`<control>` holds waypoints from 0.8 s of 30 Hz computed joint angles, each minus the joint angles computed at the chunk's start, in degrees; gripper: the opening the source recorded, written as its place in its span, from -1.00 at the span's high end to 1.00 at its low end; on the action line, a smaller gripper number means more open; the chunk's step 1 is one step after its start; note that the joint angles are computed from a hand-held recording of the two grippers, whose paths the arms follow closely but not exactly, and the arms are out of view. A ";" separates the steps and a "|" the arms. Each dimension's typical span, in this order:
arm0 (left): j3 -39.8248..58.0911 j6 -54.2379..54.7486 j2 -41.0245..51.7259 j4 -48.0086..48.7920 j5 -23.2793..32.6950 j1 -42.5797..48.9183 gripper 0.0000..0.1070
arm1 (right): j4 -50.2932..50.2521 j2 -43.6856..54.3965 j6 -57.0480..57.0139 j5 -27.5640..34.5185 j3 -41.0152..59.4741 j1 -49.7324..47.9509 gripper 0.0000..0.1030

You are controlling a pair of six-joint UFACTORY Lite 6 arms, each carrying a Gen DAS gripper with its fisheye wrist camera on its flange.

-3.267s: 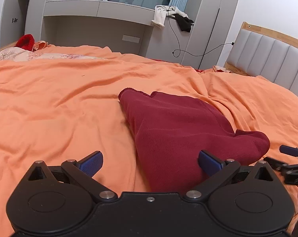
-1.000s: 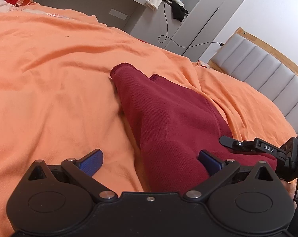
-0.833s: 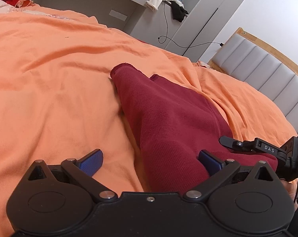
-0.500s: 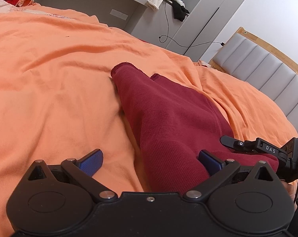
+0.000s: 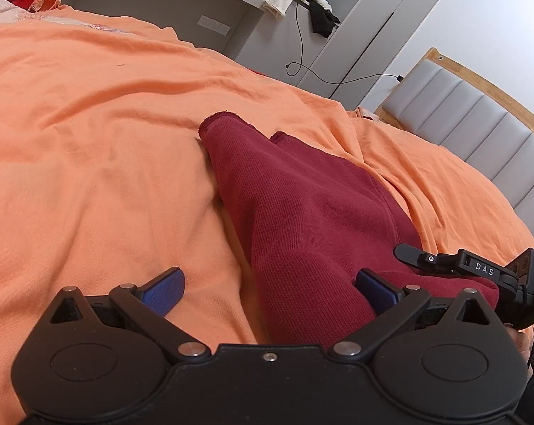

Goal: Fold small clothes

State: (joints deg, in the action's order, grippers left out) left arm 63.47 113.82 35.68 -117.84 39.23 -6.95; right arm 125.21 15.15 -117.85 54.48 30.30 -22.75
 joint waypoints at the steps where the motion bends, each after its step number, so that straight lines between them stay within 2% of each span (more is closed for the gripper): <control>1: 0.01 -0.03 0.00 -0.06 -0.16 -0.09 -0.92 | 0.23 -0.40 -0.27 -0.20 -0.22 0.22 -0.07; 7: 2.02 -5.33 -0.99 4.23 -3.50 -0.96 -0.91 | 4.95 -6.37 -4.13 -4.30 -3.08 3.63 0.17; 10: 2.00 -6.40 -1.56 5.67 -3.09 -0.84 -0.79 | 11.03 -12.54 -10.33 -7.99 -6.23 7.34 0.26; 16: 3.00 -10.00 -1.08 10.60 0.59 0.06 -0.37 | 24.39 -23.92 -21.82 -14.51 -11.89 15.63 0.34; 18: 3.36 -10.36 -0.71 11.35 1.60 0.10 -0.12 | 28.95 -26.81 -25.72 -16.44 -13.27 18.47 0.35; 21: 1.30 -5.38 -2.61 7.17 -0.65 -1.27 0.22 | 41.41 -30.37 -37.04 -20.10 -14.03 24.95 0.39; 24: -1.61 1.52 -5.73 1.70 -1.68 -2.46 0.38 | 54.62 -31.92 -48.31 -21.51 -13.50 31.44 0.44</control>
State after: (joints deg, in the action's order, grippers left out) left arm 61.85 115.33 29.95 -116.15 37.55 -9.40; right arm 179.83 -16.76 -166.15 32.98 16.80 8.69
